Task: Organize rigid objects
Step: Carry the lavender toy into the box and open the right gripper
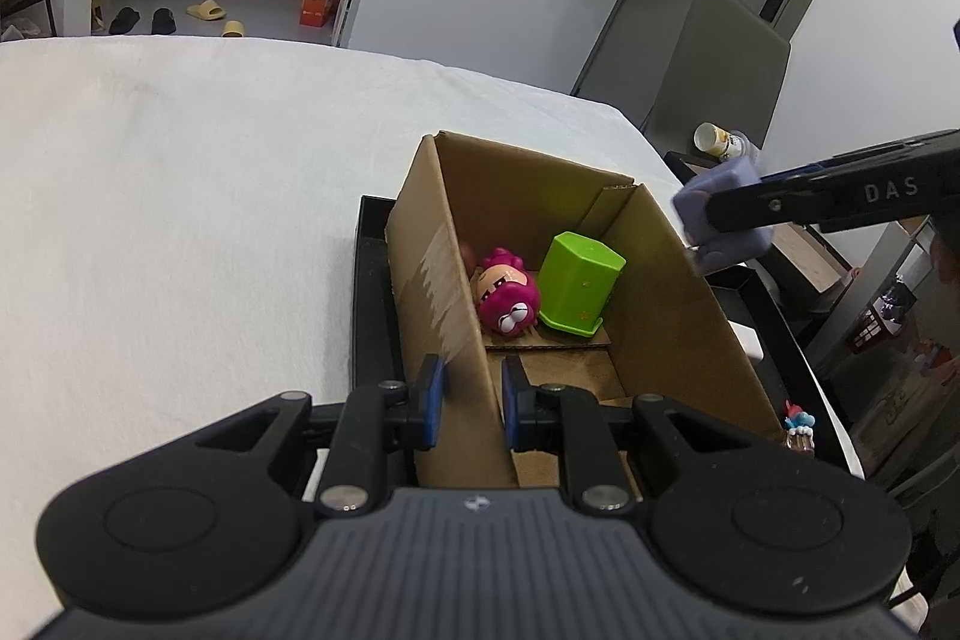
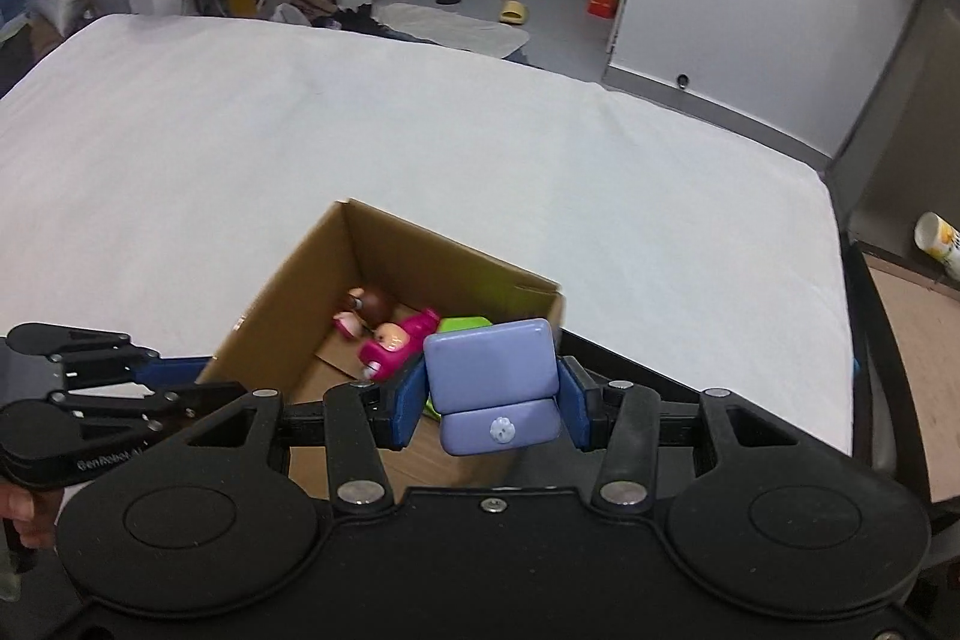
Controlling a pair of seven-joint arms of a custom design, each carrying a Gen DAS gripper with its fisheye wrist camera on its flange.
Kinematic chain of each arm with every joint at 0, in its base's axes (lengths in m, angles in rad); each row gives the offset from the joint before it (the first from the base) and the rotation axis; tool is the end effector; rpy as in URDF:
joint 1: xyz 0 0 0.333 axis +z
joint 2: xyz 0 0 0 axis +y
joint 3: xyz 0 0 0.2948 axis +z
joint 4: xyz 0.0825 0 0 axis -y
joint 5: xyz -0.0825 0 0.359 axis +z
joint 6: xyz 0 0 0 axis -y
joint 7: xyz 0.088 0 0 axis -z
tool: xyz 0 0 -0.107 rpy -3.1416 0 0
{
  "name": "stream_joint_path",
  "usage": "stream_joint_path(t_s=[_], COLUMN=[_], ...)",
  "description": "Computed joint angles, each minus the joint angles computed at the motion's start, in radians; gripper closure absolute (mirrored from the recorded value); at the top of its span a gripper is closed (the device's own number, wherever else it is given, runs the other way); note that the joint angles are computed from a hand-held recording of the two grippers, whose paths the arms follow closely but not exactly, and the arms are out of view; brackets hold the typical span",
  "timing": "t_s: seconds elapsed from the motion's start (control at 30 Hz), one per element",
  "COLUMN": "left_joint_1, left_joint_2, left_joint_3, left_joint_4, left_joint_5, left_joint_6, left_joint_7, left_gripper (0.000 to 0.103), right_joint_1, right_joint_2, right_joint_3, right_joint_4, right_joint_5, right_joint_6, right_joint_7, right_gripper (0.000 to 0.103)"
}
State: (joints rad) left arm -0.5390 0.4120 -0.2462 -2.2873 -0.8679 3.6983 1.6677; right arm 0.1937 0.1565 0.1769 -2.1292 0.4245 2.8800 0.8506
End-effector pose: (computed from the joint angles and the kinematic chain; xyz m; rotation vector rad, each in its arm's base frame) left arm 0.4393 -0.2906 0.2734 -1.9610 1.6846 -1.0918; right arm 0.5520 0.1860 0.3958 -2.3292 1.0800 -0.4381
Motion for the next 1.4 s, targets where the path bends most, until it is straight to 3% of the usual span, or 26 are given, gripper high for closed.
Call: stream_joint_path(t_s=[0.6, 0.97, 1.1, 1.2, 1.4], left_joint_1=[0.043, 0.083, 0.104, 0.144, 0.140], left_joint_2=[-0.012, -0.016, -0.020, -0.022, -0.026], left_joint_3=[-0.018, -0.027, -0.035, -0.057, -0.043], left_joint_4=[-0.039, -0.064, -0.076, -0.093, -0.098], left_joint_5=[0.110, 0.205, 0.249, 0.315, 0.344], left_joint_6=[0.002, 0.001, -0.001, 0.003, -0.004], left_joint_7=[-0.104, -0.194, -0.238, -0.301, -0.337], left_gripper=[0.085, 0.085, 0.085, 0.084, 0.084], right_joint_1=[0.038, 0.040, 0.031, -0.010, 0.000], right_joint_2=[0.113, 0.172, 0.194, 0.198, 0.166], right_joint_3=[0.023, 0.040, 0.055, 0.096, 0.076], right_joint_4=[0.094, 0.142, 0.166, 0.175, 0.163], right_joint_5=[-0.077, -0.128, -0.115, -0.027, -0.014], right_joint_6=[-0.136, -0.167, -0.179, -0.193, -0.176], right_joint_7=[0.160, 0.227, 0.242, 0.182, 0.166], right_gripper=[0.058, 0.057, 0.057, 0.057, 0.056])
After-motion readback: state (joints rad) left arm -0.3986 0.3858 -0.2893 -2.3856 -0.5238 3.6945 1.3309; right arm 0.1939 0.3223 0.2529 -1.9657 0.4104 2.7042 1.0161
